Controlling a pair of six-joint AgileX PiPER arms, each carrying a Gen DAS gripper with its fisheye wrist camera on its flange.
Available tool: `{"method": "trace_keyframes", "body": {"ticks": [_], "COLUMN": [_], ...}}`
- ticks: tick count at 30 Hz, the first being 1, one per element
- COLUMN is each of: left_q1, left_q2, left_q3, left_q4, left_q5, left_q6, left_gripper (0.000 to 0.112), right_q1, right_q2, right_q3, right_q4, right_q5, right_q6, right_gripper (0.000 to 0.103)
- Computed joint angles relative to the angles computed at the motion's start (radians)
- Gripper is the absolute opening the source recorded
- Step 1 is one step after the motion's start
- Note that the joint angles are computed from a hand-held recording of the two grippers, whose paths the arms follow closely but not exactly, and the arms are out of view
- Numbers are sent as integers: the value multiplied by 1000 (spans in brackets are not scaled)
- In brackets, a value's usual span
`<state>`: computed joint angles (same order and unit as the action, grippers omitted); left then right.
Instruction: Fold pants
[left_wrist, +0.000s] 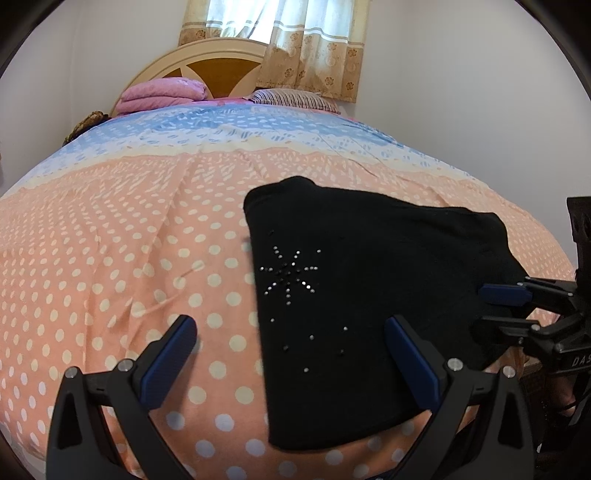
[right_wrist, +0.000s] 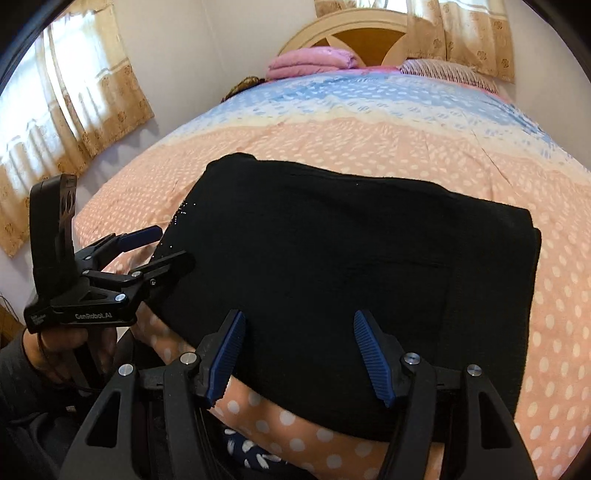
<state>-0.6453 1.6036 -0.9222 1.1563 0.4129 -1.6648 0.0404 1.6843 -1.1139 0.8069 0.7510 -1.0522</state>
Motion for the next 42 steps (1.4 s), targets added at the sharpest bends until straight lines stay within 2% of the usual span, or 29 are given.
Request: {"method": "trace_keyframes", "body": {"ticks": [3, 7, 11, 14, 16, 18, 20, 23, 24, 28, 32, 35, 38, 39, 42], "left_q1": [5, -7, -6, 0, -4, -10, -7, 14, 17, -10, -9, -7, -15, -19, -34], "left_q2": [-4, -24, -14, -9, -8, -5, 2, -4, -11, -36, -50, -50, -25, -21, -25], "left_q3": [2, 11, 21, 33, 33, 33, 33, 46, 50, 53, 62, 67, 46, 45, 38], "left_q4": [1, 25, 42, 59, 67, 75, 67, 82, 85, 115, 139, 168, 126, 121, 105], "left_q5": [0, 24, 22, 5, 11, 18, 15, -24, -31, 31, 47, 46, 51, 50, 75], "left_q6": [7, -5, -21, -52, -50, -54, -46, -68, -74, -98, -139, -184, -129, -126, -100], "left_gripper": [103, 103, 103, 103, 103, 103, 103, 103, 103, 103, 103, 103, 103, 103, 103], "right_q1": [-19, 6, 78, 165, 240, 291, 301, 288, 274, 175, 22, -121, -190, -213, -245], "right_q2": [11, 38, 187, 319, 411, 467, 490, 456, 415, 240, 87, 66, 137, 148, 112], "right_q3": [-66, -182, -435, -620, -734, -786, -804, -753, -688, -442, -230, -167, -207, -203, -166], "right_q4": [5, 39, 25, -78, -238, -384, -400, -367, -322, -126, -1, 109, 92, 136, 216], "right_q5": [78, 134, 221, 236, 229, 186, 171, 139, 105, 35, -21, 41, 85, 102, 134], "right_q6": [43, 84, 220, 355, 484, 585, 630, 594, 545, 340, 175, 56, 61, 18, -56], "right_gripper": [63, 63, 63, 63, 63, 64, 67, 67, 67, 68, 68, 68, 68, 68, 69]}}
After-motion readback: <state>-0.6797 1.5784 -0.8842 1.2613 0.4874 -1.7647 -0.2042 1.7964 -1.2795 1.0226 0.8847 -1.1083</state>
